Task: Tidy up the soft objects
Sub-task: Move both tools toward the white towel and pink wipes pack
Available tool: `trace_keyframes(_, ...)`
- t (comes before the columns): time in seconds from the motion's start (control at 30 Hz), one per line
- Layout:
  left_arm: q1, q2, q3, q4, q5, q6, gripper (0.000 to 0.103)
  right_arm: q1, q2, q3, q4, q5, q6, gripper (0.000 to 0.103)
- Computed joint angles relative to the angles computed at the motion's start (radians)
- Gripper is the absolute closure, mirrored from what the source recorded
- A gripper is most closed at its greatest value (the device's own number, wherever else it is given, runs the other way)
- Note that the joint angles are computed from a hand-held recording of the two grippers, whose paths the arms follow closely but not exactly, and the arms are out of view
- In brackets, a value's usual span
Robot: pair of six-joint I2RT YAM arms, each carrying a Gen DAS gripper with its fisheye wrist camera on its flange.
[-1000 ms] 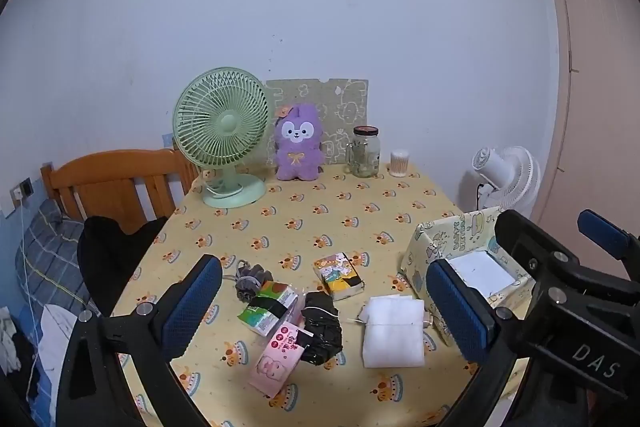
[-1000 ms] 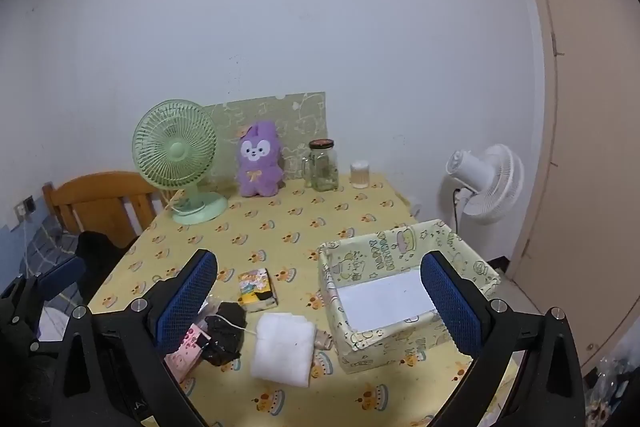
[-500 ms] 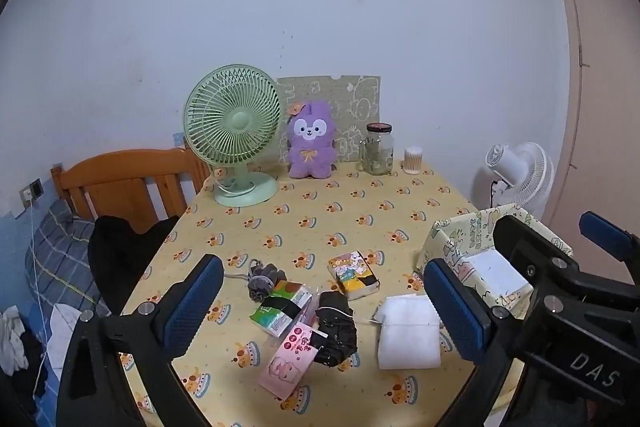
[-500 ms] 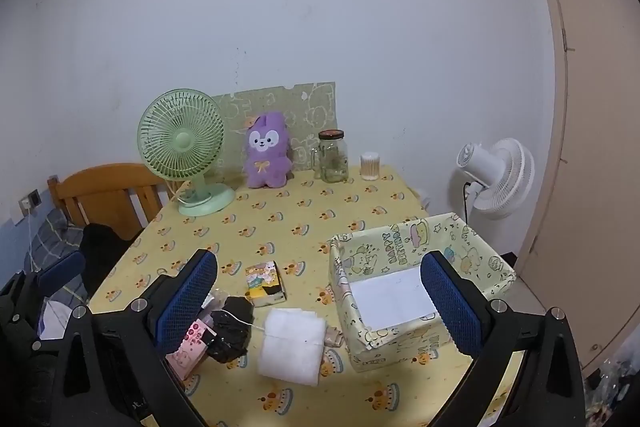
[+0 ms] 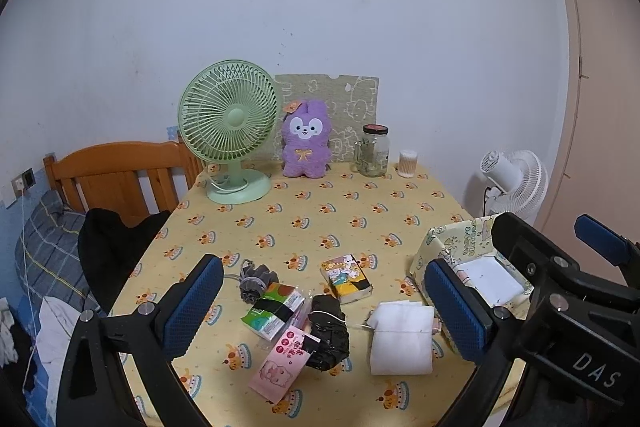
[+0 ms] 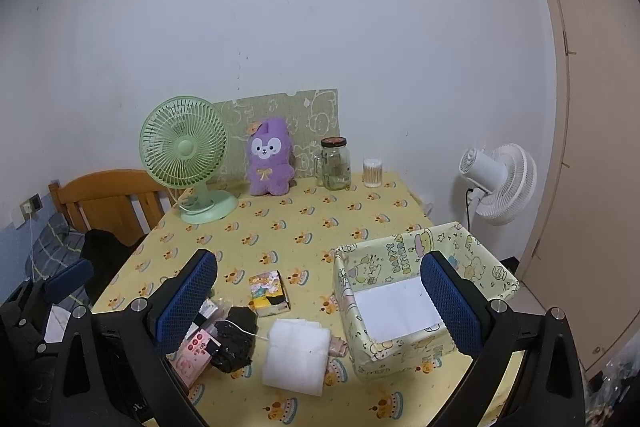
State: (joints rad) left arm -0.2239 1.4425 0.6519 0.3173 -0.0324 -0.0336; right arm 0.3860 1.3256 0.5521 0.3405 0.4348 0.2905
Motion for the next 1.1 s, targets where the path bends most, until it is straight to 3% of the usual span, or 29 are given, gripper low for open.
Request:
trace_keyframes(0.47,-0.005,0.013,-0.021,0.055,-0.015,0.010,0.002,0.004,0.012,0.024,0.000,0.008,-0.021,0.000)
trace_keyframes(1.1,-0.017,0.070,-0.039,0.148,-0.019,0.016,0.002,-0.007,0.068,-0.020,0.129,-0.014,-0.051,0.000)
